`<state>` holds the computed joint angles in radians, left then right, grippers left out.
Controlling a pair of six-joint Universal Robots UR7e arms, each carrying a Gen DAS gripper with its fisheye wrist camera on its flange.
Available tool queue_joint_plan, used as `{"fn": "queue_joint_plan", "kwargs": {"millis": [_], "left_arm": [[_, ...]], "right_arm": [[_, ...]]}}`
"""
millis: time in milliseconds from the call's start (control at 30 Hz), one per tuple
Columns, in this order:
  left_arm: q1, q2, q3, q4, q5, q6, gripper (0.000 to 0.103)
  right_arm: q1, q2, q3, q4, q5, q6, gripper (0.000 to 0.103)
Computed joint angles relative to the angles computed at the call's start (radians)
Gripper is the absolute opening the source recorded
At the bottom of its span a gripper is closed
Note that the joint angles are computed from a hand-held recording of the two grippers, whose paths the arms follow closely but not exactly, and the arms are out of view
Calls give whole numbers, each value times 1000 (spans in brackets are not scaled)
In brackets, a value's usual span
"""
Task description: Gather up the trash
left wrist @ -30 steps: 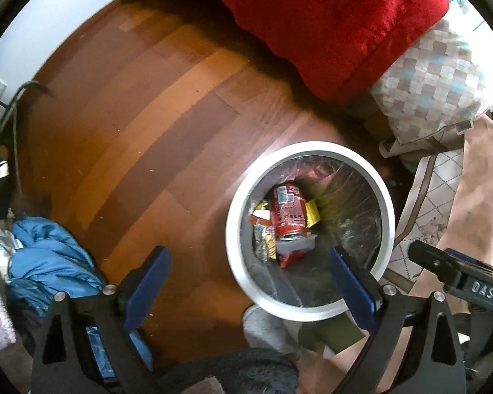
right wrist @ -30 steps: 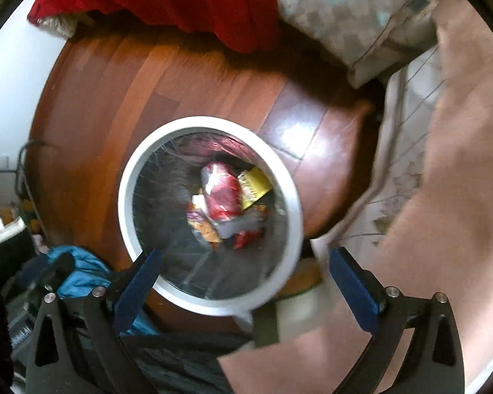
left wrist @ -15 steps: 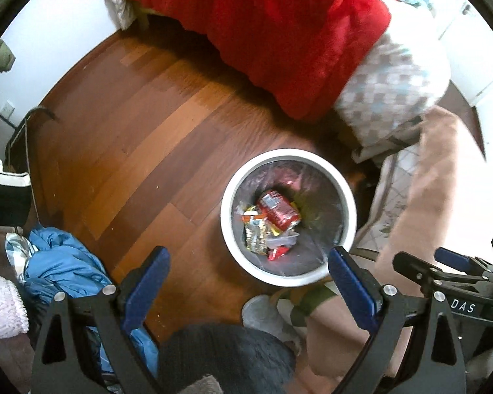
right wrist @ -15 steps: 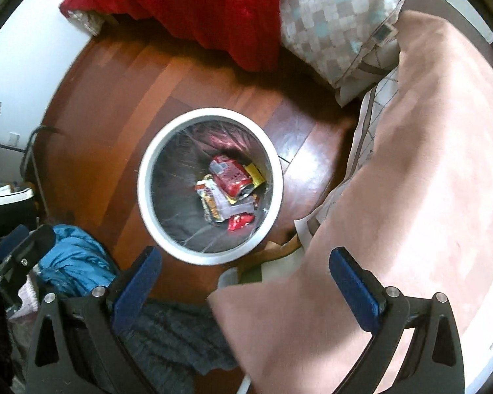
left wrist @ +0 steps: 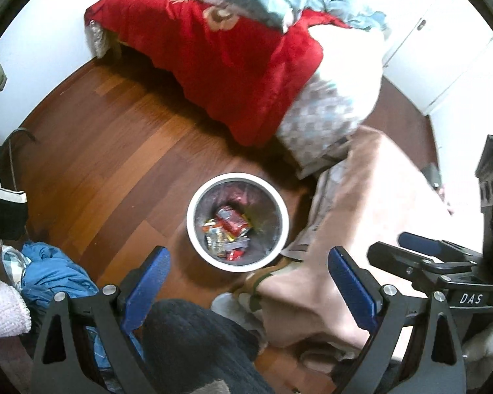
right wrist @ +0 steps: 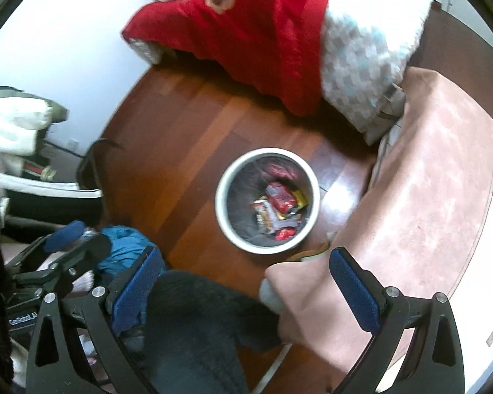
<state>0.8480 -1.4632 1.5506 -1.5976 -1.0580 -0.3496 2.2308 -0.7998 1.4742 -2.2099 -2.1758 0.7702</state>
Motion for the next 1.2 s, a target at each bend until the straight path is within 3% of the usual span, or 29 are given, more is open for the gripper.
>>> {"fn": "queue_joint_plan", "kwargs": {"millis": [500, 967, 1033, 1200], "left_arm": [[-47, -34, -65, 51, -65, 2, 98], [-42, -42, -71, 49, -80, -2, 98], [-41, -40, -73, 53, -81, -2, 103], [-43, -40, -71, 52, -79, -9, 103]], "right_arm": [[70, -25, -72, 68, 70, -21, 103], [67, -37, -66, 79, 78, -24, 103], [67, -37, -67, 84, 82, -23, 103], [70, -40, -65, 83, 79, -18, 103]]}}
